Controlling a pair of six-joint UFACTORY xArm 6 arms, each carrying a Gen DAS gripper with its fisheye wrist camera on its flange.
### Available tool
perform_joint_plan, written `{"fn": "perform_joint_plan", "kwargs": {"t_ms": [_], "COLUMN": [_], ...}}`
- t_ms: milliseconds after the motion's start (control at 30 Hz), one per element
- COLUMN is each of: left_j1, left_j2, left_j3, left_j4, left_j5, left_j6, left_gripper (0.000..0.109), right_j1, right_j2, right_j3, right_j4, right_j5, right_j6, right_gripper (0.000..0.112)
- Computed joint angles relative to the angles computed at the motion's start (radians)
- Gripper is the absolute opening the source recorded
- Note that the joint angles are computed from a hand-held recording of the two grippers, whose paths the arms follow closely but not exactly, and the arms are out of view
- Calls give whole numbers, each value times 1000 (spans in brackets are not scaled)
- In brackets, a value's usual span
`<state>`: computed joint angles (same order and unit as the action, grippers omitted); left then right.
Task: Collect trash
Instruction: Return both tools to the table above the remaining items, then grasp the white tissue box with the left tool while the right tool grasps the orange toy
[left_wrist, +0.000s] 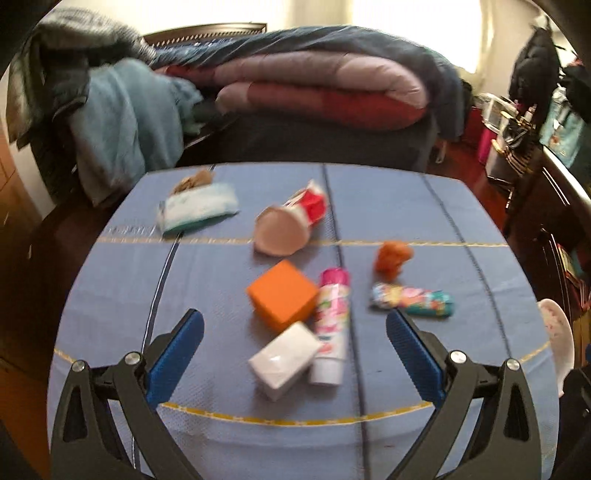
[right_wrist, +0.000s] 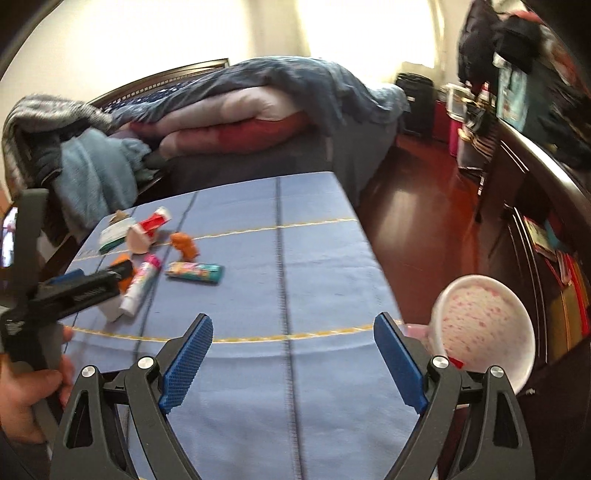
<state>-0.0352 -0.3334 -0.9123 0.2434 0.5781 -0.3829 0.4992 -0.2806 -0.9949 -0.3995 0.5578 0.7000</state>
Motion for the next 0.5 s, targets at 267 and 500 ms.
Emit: {"fn": "perform_joint_plan", "kwargs": {"t_ms": [267,500], "left_j1": [33,64], "left_j2": [2,12], "left_j3": [36,50], "left_j4": [-95,-260], "left_j5": [-35,-33], "left_j6": [73,216], "left_gripper": [82,41], "right_j1": [60,98], "right_j2": [83,162], "right_j3": [-98,-185], "right_j4": [14,23], "right_j5": [32,56], "right_j6": [-16,-31], "right_gripper": [89,88]}}
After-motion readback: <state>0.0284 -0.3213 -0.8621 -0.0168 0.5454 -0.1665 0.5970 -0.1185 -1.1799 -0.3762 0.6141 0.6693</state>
